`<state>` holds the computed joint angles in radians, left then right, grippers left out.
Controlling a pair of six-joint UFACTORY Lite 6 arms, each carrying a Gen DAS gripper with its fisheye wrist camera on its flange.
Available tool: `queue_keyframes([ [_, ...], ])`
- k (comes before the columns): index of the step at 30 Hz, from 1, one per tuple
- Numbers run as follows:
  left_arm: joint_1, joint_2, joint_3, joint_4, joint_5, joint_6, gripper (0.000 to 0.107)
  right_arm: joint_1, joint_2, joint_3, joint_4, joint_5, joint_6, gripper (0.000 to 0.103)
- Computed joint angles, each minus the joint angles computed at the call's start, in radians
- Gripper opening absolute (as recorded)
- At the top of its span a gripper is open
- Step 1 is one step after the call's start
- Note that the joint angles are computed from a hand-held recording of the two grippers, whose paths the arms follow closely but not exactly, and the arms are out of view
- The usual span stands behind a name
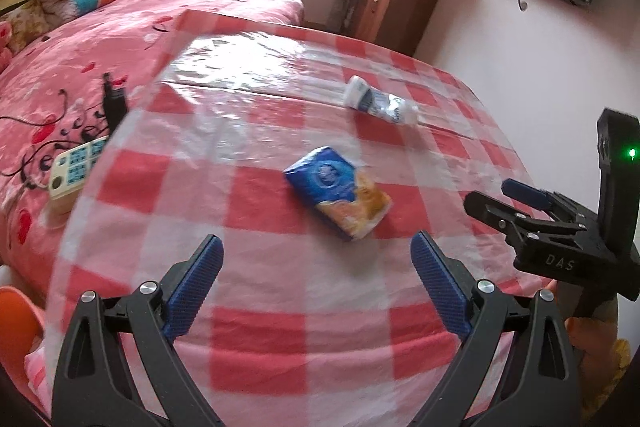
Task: Collect trash
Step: 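Swing both tools back toward the last items on the table, then grasp the white plastic bag with the right tool while the left tool grasps the blue snack pack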
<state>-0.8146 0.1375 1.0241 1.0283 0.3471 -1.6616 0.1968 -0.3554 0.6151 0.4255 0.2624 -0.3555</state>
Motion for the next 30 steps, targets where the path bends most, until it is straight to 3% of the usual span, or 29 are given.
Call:
queue_keyframes([
  [5, 0.006, 0.155, 0.17, -0.125, 0.042, 0.106, 0.095, -0.085, 0.136, 0.101, 0.308, 0.052, -0.372, 0.093],
  [11, 0.048, 0.284, 0.305, -0.262, 0.038, 0.181, 0.095, -0.129, 0.34, 0.281, 0.454, 0.114, -0.564, 0.093],
  [19, 0.047, 0.425, 0.488, -0.283, 0.111, 0.222, 0.095, -0.122, 0.605, 0.572, 0.429, 0.191, -0.56, 0.093],
  [30, 0.039, 0.505, 0.567, -0.179, 0.162, 0.158, 0.095, -0.07, 0.892, 0.916, 0.246, 0.238, -0.411, 0.093],
])
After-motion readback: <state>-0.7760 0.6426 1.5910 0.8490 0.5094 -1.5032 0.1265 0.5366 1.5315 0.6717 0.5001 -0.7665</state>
